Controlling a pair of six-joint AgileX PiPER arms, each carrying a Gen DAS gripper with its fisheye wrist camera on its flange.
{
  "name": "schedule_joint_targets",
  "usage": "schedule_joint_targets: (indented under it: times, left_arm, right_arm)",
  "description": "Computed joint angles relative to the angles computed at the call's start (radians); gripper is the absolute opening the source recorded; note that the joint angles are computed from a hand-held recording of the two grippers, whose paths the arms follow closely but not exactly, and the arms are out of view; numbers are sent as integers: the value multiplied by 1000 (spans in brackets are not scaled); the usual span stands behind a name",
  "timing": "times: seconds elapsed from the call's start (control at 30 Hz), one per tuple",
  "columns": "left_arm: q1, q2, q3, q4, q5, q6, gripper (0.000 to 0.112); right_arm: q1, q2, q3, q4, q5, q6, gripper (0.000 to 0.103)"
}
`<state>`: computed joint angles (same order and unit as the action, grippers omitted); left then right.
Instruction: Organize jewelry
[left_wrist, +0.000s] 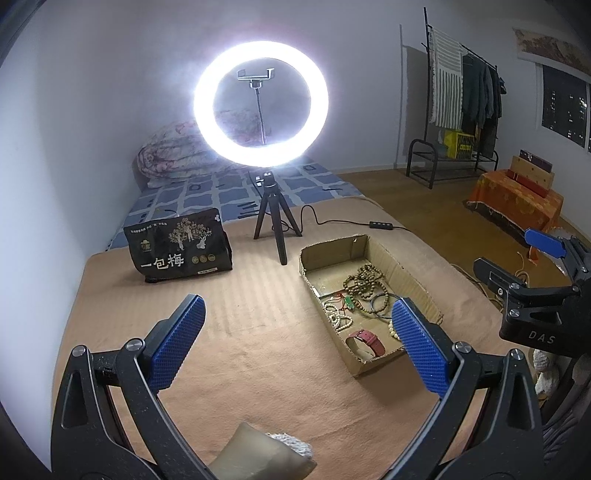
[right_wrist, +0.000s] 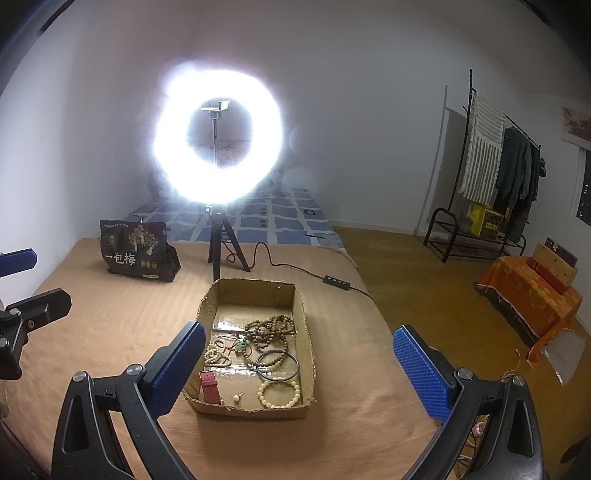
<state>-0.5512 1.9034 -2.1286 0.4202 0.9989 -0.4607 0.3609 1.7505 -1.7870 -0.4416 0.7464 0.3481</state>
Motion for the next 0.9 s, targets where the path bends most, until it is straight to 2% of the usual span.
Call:
schedule_joint_targets:
  times: [0.9]
  left_arm:
    - [-5,-1,3,11,-1,-6,103]
  right_arm:
    - [4,2,-1,5,3,0,103]
